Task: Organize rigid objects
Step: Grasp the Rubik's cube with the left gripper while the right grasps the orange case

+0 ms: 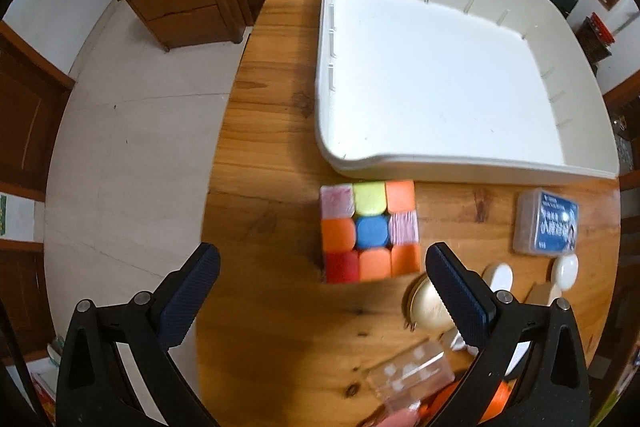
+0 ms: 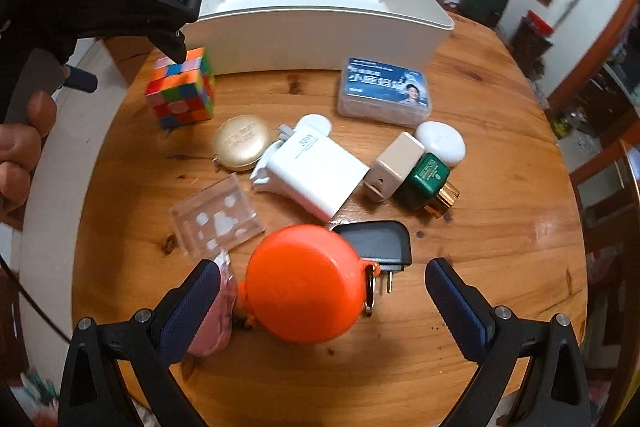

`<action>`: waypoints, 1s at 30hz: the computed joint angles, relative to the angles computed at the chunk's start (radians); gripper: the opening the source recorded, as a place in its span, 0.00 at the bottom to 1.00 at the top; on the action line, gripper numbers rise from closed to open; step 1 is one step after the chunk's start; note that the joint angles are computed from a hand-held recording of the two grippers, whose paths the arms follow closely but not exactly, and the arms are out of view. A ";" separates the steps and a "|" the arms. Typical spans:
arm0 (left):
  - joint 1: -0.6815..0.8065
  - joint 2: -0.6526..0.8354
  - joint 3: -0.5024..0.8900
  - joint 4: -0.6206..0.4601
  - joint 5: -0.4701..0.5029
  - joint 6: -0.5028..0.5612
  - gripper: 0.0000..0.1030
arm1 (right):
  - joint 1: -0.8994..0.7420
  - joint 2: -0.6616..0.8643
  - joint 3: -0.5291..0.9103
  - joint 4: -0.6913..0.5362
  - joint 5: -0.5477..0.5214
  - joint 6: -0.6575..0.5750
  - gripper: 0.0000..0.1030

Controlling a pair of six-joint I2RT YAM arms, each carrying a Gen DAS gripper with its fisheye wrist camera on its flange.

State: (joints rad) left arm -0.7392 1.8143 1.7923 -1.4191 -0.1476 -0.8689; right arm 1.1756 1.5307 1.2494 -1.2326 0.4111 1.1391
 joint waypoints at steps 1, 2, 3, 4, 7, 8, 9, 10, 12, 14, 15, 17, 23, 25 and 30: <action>0.006 0.017 0.013 0.002 0.005 -0.003 0.99 | 0.001 0.012 0.002 0.002 0.009 0.013 1.00; 0.009 0.031 0.022 0.004 0.007 -0.006 0.99 | 0.003 0.018 0.000 0.005 0.016 0.027 1.00; 0.013 0.044 0.030 0.006 0.010 -0.009 0.99 | 0.006 0.025 -0.003 0.011 0.023 0.039 1.00; 0.013 0.058 0.035 0.014 0.008 -0.014 0.99 | 0.011 0.035 -0.002 0.010 0.031 0.054 1.00; 0.016 0.076 0.036 0.028 0.000 -0.015 0.99 | 0.027 0.052 -0.011 0.011 0.058 0.091 1.00; 0.017 0.082 0.037 0.032 -0.005 -0.012 0.99 | 0.033 0.057 -0.014 0.012 0.069 0.104 1.00; 0.016 0.088 0.036 0.038 -0.009 -0.011 0.99 | 0.042 0.063 -0.018 0.008 0.085 0.126 1.00; 0.018 0.089 0.031 0.045 -0.011 -0.007 0.99 | 0.048 0.066 -0.022 0.009 0.096 0.142 1.00; 0.024 0.090 0.020 0.067 -0.007 0.002 0.99 | 0.063 0.074 -0.037 0.015 0.116 0.179 1.00; 0.034 0.088 0.010 0.085 -0.004 0.016 0.99 | 0.082 0.084 -0.048 0.019 0.130 0.213 1.00; 0.039 0.087 0.004 0.093 -0.005 0.021 0.99 | 0.094 0.095 -0.050 0.018 0.139 0.234 1.00; 0.052 0.088 -0.008 0.098 -0.002 0.030 0.99 | 0.109 0.111 -0.057 0.020 0.161 0.255 1.00; 0.077 0.079 -0.052 0.111 0.037 0.044 0.99 | 0.132 0.183 -0.046 0.006 0.188 0.280 0.99; 0.084 0.077 -0.063 0.117 0.042 0.065 0.99 | 0.140 0.192 -0.045 0.003 0.197 0.301 0.99; 0.069 0.073 -0.103 0.126 0.046 0.055 0.99 | 0.144 0.194 -0.051 0.018 0.204 0.304 0.88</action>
